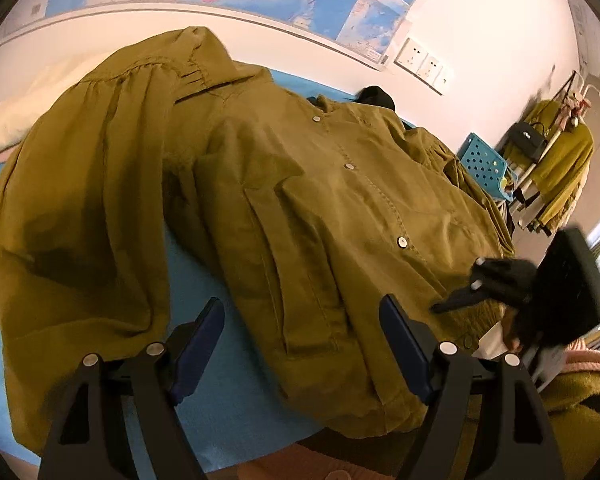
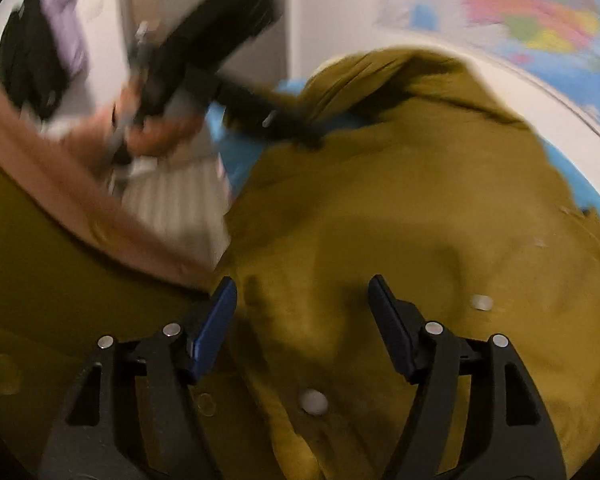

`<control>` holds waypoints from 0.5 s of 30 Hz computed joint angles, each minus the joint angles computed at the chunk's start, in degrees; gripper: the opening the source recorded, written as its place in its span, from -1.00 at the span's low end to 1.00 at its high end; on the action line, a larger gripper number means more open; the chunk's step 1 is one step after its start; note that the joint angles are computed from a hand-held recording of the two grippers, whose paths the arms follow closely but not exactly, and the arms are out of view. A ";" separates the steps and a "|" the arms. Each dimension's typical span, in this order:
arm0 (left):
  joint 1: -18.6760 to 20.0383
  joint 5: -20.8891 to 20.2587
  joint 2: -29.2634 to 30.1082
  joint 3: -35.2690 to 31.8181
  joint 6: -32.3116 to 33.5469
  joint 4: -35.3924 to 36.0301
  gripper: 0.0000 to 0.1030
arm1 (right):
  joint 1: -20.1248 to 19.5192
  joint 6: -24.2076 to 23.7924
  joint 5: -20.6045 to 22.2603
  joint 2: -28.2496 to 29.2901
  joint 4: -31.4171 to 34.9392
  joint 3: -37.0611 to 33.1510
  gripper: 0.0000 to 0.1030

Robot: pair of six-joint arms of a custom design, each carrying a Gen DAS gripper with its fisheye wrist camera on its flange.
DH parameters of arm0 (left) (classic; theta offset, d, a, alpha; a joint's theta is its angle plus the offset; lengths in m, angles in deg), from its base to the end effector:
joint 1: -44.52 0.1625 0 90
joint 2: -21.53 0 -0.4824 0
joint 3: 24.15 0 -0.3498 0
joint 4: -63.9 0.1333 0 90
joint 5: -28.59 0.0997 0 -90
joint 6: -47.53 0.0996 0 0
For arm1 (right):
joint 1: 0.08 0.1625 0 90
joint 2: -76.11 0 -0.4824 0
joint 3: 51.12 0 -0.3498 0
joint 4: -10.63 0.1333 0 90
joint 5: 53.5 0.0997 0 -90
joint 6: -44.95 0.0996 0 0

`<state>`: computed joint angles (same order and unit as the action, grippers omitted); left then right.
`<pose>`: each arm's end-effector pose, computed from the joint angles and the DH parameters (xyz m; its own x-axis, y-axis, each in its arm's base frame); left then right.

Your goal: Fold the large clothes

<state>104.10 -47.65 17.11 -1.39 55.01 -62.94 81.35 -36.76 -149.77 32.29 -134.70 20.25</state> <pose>-0.3397 -0.8886 0.0295 -0.8058 0.5295 -0.2650 0.5901 0.7553 -0.2852 0.0030 -0.8019 0.2936 -0.2711 -0.8371 0.4751 -0.9461 0.3225 0.0284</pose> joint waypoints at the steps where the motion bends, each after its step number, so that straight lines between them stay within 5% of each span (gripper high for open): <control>1: 0.25 -0.62 -0.41 1.03 -0.86 -0.81 0.48 | 0.10 -1.23 -1.14 0.35 -2.08 0.56 0.31; 2: 0.47 -0.90 -2.25 4.45 -1.37 -2.65 0.48 | 0.11 -2.21 -2.00 0.64 -4.02 0.90 0.13; 3: 0.66 -0.99 -2.96 5.76 -2.01 -3.51 0.48 | 0.05 -1.39 -2.05 0.57 -3.57 0.42 -0.27; 5: 1.28 -2.11 -3.78 7.19 -3.50 -4.52 0.48 | -1.04 5.32 2.80 -0.71 1.45 -2.29 -0.79; 6: 1.52 -3.09 -4.02 7.46 -4.19 -4.67 0.48 | -1.77 8.76 6.28 -1.51 2.12 -3.41 -0.89; 9: 2.30 -8.17 -5.10 9.90 -4.05 -6.96 0.56 | -4.47 18.31 15.00 -3.32 4.81 -7.05 -0.89; 15: 3.91 -21.40 -0.36 1.47 -4.61 1.81 0.72 | -6.94 24.75 19.60 -4.09 5.30 -8.08 -0.89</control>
